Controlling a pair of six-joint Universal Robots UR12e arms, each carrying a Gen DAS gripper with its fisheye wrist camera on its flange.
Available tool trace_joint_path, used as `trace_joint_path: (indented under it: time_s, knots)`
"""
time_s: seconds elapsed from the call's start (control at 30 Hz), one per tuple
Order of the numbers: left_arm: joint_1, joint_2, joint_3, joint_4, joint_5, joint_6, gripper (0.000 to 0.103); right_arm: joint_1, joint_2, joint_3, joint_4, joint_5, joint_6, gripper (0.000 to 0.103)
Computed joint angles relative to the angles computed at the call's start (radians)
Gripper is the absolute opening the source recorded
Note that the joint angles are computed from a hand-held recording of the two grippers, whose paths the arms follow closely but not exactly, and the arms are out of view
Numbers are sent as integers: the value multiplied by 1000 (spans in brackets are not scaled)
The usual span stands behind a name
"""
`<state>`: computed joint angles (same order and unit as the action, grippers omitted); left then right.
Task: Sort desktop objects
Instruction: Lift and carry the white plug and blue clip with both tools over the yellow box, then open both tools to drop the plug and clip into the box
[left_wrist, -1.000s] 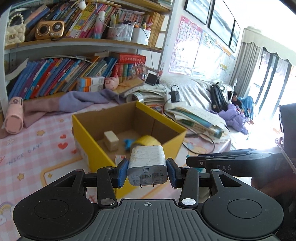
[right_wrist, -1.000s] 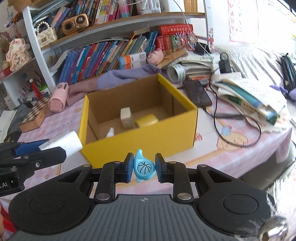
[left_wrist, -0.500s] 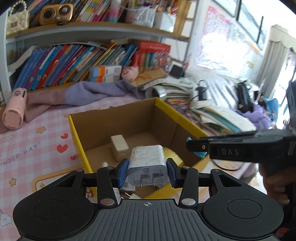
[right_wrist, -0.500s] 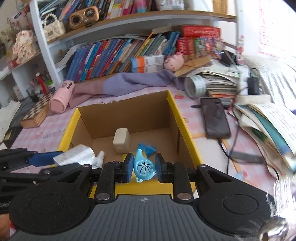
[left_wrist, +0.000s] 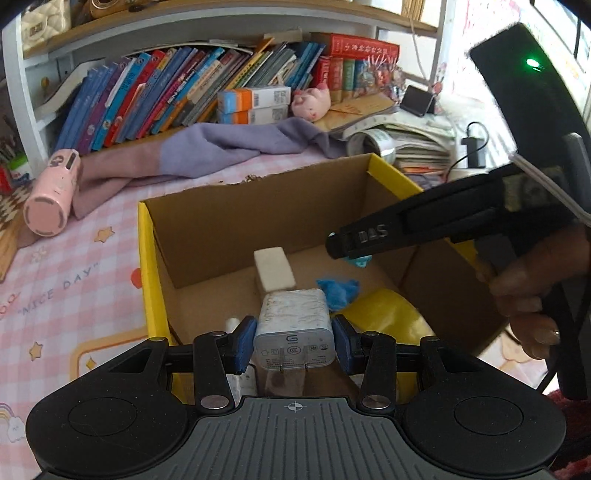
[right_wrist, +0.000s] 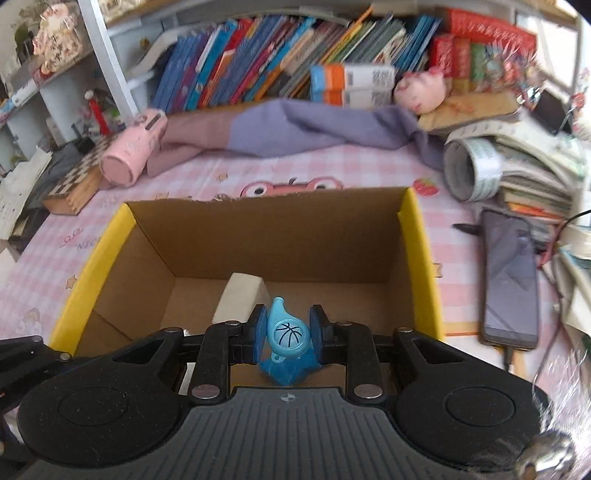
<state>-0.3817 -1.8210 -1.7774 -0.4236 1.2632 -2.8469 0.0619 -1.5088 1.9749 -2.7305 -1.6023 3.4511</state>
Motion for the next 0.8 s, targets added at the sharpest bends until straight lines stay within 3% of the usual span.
trace_joint_path:
  time_s: [0.23,0.43,0.57,0.6,0.8]
  knots:
    - [-17,-11,17,-1,69,-28,43,-27,8,-3,15,80,-11,23]
    - [-30,-12,16,17,108,-26,44,-31,2,6,-3,90,-6,24]
    - [-32,-7,-5,111,130,-48,57,-39,-8,25,-59,111,7,41]
    - [-32,-4,-13,136,134,-54,64,-37,-10,28,-70,107,4,43]
    - [-35,14,-42,219,175,-75,71,-28,-32,55,-128,86,5,46]
